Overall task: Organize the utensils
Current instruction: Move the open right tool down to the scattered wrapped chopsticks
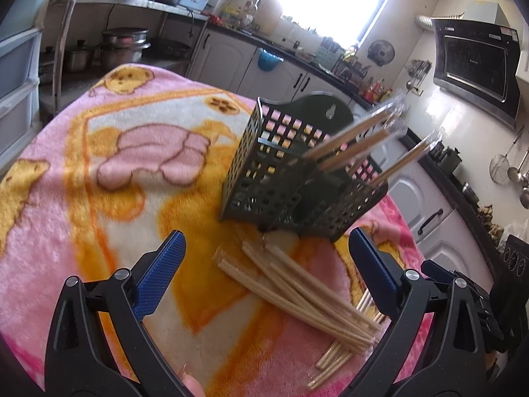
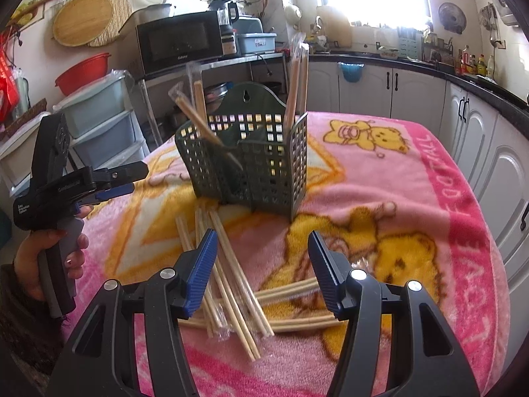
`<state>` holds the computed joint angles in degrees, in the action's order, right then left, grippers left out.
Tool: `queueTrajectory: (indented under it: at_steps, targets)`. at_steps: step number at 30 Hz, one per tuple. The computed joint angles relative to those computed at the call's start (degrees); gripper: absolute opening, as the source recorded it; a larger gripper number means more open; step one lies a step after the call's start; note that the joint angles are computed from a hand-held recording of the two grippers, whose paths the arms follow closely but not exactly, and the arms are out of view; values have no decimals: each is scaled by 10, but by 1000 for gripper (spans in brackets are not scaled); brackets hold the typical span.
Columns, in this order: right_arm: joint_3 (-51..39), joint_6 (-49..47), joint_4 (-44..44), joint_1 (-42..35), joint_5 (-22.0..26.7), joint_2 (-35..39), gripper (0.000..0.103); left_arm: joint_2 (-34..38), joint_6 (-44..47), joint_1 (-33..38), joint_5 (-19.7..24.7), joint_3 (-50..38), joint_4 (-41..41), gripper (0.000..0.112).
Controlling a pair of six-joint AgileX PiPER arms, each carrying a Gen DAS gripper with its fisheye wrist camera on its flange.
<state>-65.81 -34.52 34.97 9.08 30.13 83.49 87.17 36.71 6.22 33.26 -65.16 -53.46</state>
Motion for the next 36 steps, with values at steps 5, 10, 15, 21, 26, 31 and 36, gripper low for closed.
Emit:
queueTrajectory:
  at_steps: [5,10,15,21,26,31,36]
  targets:
    - [17,-3,-4,-5,1,-1,54,12,-5,-7,6,4,9,91]
    - [33,-21,-3,-10,10,-3,46,25,-11,-19,16,4,22,91]
    - [51,-35,-7,-17,20,-2,34,32,-31,-31,10,4,43,91]
    - [68,-53,-6,-25,29,-2,32,59,-73,-34,6,-8,75,76]
    - [78,-62,-13,-25,34,1,28,90,-96,-26,17,-26,83,73]
    - [82,-64,-19,-22,40,9,22,110,-100,-21,24,-44,82,72]
    - [82,-82,1,-28,52,16,18,118,-108,-30,13,-52,97,72]
